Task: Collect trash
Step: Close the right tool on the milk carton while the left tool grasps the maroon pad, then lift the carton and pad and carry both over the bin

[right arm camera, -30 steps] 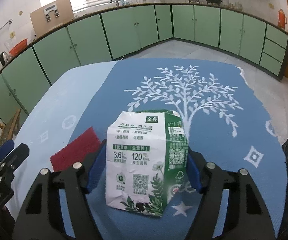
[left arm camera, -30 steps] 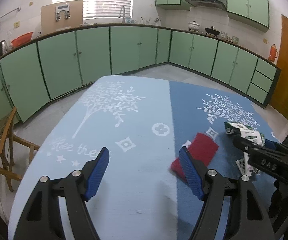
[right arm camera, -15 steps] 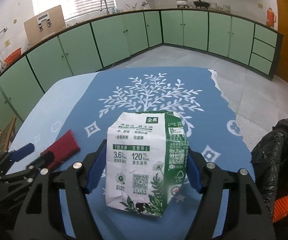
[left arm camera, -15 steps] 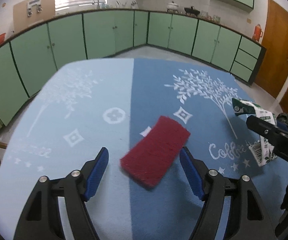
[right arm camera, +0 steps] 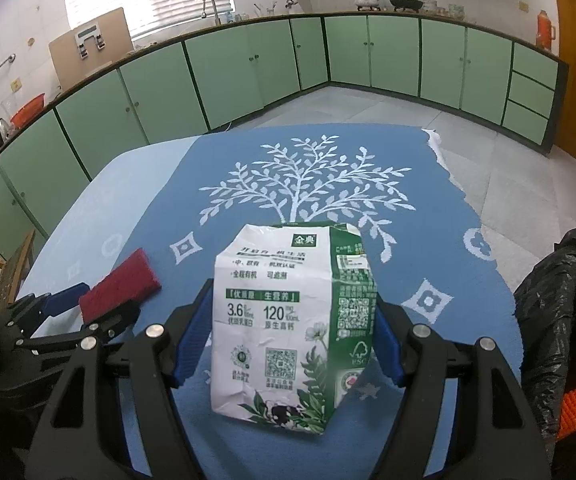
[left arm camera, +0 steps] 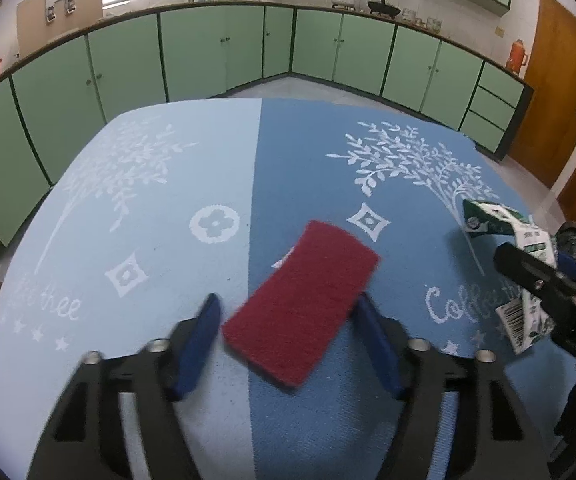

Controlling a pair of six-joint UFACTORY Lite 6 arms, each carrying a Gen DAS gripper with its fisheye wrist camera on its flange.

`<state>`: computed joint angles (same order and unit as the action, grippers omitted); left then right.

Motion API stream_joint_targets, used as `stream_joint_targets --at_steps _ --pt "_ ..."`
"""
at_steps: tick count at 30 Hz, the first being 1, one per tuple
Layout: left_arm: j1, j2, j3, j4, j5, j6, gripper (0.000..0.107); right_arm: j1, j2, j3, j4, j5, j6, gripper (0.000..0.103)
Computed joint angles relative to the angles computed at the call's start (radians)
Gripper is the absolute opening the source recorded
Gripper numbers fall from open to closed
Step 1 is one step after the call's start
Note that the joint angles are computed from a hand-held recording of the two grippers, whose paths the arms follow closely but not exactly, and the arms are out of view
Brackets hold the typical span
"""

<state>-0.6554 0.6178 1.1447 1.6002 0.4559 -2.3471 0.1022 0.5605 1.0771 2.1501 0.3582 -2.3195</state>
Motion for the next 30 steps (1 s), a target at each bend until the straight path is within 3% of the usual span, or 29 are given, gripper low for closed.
stream_joint_targets --at_steps 10,30 --pt "-0.055 -0.056 -0.042 -0.033 0.074 -0.028 0.060 0.006 -0.044 -0.035 0.019 -0.002 -0.038 0.068" --pt "-0.211 -0.196 -0.025 -0.286 0.261 0.095 0.060 -0.079 -0.280 -0.177 -0.244 0.053 0.156 0.068"
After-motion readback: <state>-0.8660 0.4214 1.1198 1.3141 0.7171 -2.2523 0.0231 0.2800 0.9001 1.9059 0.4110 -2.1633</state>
